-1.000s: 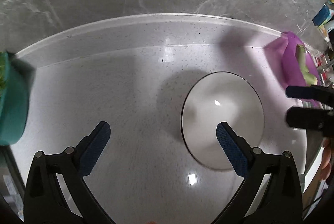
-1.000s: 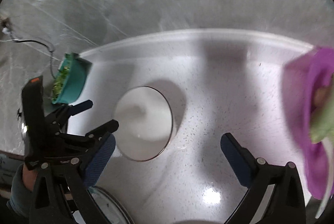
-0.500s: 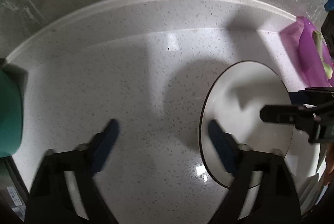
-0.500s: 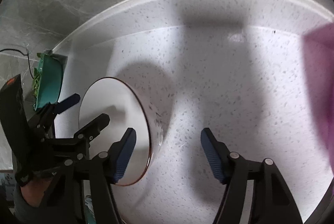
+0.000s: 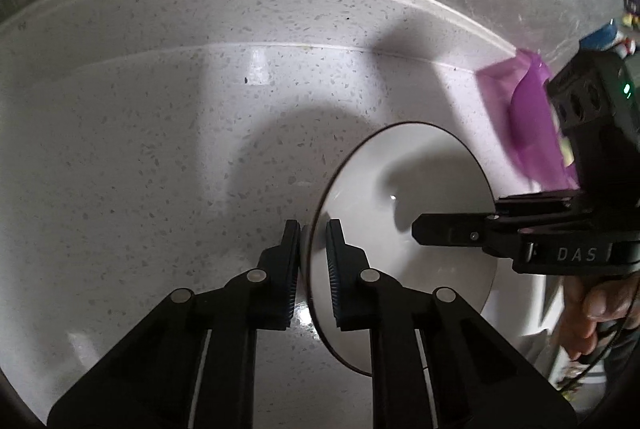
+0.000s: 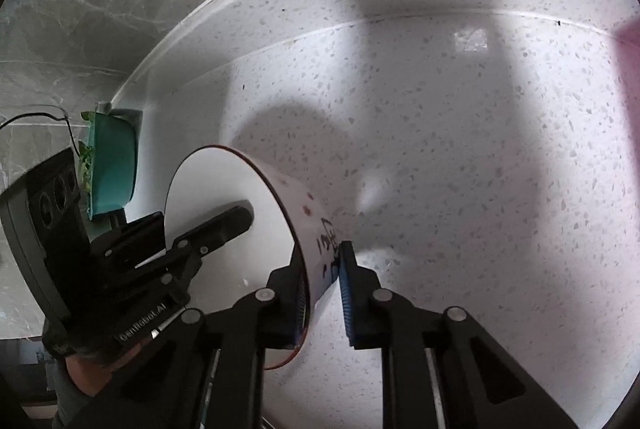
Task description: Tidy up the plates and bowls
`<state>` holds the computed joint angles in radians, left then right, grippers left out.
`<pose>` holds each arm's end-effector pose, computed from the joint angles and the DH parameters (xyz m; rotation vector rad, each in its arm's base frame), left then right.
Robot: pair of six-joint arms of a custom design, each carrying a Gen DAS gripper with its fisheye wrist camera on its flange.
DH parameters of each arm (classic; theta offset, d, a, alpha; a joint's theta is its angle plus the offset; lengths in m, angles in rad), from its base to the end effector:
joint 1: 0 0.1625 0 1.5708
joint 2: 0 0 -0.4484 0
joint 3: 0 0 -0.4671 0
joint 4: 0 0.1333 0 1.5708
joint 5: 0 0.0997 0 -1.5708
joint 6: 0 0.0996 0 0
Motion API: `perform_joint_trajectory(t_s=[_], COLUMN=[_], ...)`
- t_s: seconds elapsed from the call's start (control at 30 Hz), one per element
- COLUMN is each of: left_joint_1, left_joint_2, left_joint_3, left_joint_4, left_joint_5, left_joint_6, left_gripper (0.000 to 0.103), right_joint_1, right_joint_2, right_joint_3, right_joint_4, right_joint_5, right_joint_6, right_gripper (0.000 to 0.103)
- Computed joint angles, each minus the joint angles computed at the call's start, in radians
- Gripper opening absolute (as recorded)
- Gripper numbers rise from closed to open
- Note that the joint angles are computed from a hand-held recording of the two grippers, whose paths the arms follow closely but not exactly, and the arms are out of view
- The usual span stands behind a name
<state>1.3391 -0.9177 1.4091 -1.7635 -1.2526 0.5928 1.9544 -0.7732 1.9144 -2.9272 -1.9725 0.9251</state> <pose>-0.0126 -0.7694 0.1785 1.2010 2.5751 0.5023 0.3242 -0.5512 -0.0172 -0.8345 -2.7688 0.6061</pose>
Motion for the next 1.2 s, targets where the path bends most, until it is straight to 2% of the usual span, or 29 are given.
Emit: perform_joint_trajectory(t_s=[0.1,0.47,0.6,0.9,1.2], left_joint_1=[0.009,-0.009,-0.022,-0.080,-0.150], left_joint_2=[0.009,-0.013,-0.050,-0.192,-0.397], left_joint_3=[-0.023,0.012,0.029,0.152,0.358], left_joint_4=[0.022,0.014,0.026,0.003,0.022], left_joint_5=[-0.010,0.000,-0.008,-0.029,-0.040], left_joint_6=[0.007,-0.004,0.002,0.007,-0.027], left_gripper=[0.011,0.010,0.010,0.010,0.010], right_joint_1=[-0.004,0.012,0.033,0.120,0.231], right_joint_2=[0.004,-0.014,-0.030,-0.095,-0.190], right_joint_3=[0.008,0.021,0.023,0.067,0.191], right_joint_4=[-0.041,-0.038,-0.031,-0.007,0.002], right_joint_5=[0.011,-0.001,-0.012,-0.053,-0.097], right_joint_6=[0.003,0.018,0.019,0.038,0.148], right_gripper=[0.018,0.018,0.019,0.019,0.019])
